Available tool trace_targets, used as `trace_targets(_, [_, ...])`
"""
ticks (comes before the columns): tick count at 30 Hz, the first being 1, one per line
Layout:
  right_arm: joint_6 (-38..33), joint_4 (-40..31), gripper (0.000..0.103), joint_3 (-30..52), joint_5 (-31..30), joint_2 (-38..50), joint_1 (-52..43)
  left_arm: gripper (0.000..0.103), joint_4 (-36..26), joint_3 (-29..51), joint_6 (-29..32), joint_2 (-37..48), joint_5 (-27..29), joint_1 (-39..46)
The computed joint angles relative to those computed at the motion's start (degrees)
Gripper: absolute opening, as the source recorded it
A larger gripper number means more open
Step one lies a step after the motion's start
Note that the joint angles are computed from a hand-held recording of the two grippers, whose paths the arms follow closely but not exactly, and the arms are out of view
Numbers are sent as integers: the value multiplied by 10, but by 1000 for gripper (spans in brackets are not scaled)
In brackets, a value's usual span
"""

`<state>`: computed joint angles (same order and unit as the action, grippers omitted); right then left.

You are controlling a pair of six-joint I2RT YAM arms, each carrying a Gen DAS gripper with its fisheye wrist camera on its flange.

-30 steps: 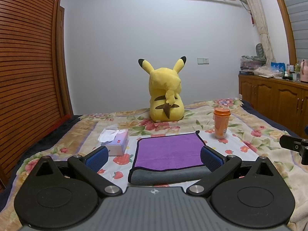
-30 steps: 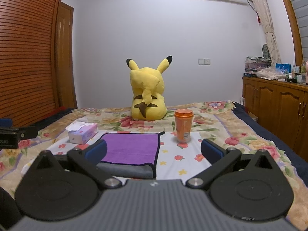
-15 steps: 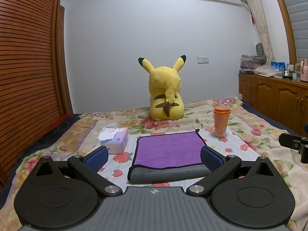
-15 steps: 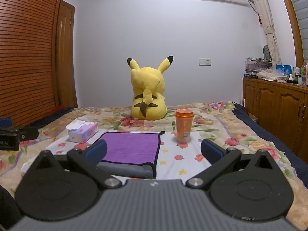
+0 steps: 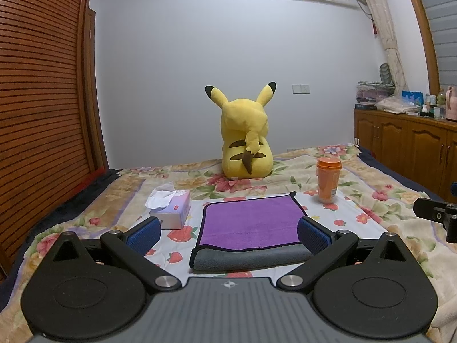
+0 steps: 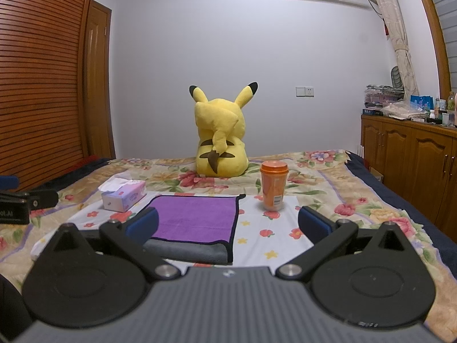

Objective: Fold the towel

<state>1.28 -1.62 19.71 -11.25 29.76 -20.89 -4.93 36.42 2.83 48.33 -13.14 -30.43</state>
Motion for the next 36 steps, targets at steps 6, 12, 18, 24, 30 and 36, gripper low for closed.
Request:
trace_targets(6, [0, -2, 103, 1, 11, -1, 10, 103, -1, 1, -2, 1, 1, 1])
trace_targets(12, [0, -3, 103, 0, 12, -1, 11, 103, -4, 8, 1, 7, 3, 3])
trace_targets(18, [-4, -8, 103, -2, 23, 1, 22, 103, -4, 10, -6, 27, 15, 9])
trace_targets(24, [-6, 5, 103, 0, 48, 32, 47, 103, 3, 16, -5, 55, 41, 29])
trace_targets(30, [-4, 22, 103, 4, 76, 72, 73, 103, 18, 32, 6, 101, 82, 65])
trace_targets(36, [8, 50, 103, 19, 87, 137, 83, 103, 31, 65, 7, 160, 123, 101])
